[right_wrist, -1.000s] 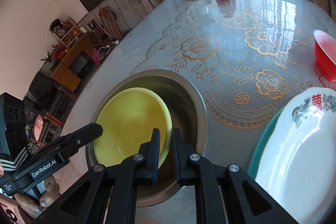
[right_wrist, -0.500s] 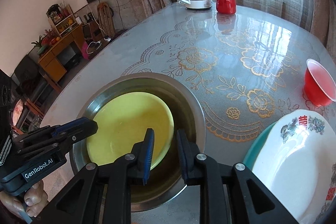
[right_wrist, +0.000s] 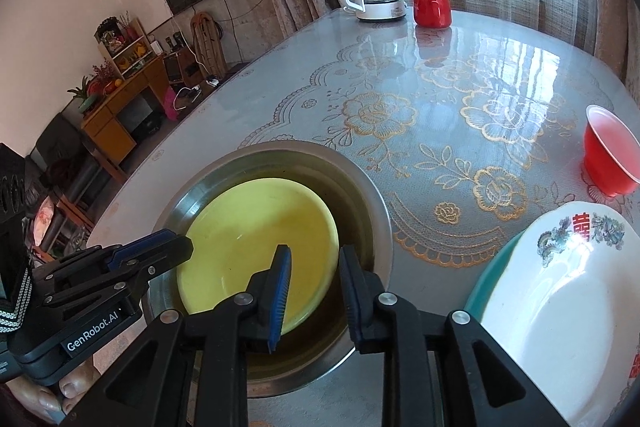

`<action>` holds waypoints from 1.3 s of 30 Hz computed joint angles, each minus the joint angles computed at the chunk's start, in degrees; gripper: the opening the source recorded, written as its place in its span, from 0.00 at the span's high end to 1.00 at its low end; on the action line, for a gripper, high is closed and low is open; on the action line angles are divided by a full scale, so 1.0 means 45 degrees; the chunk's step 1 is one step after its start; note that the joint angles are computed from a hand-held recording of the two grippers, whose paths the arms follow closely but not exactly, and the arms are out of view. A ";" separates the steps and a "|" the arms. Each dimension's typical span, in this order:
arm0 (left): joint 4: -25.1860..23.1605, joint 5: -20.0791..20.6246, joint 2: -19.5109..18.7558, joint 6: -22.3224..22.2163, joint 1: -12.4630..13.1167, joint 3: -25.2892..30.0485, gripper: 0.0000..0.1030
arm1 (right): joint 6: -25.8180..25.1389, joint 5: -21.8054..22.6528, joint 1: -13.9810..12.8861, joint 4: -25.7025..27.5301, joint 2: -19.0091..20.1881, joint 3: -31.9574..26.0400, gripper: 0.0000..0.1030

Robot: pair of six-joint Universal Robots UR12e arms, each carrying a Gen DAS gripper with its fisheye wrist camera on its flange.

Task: Organize plates and bowls
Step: 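Lower the yellow bowl into the steel bowl with the left gripper, then open the left gripper and withdraw from the yellow bowl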

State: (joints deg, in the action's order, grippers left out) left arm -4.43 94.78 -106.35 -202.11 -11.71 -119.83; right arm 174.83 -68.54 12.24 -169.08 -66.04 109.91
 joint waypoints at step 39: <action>0.0677 0.1421 -0.0332 0.1882 -0.1406 0.0674 0.71 | 0.4008 0.1351 -0.2517 -0.2978 -0.0688 0.1672 0.60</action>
State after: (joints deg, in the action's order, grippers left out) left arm -1.38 101.18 -107.84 -193.64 -18.04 -116.80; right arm 192.87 -62.46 0.91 -182.48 -69.14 117.43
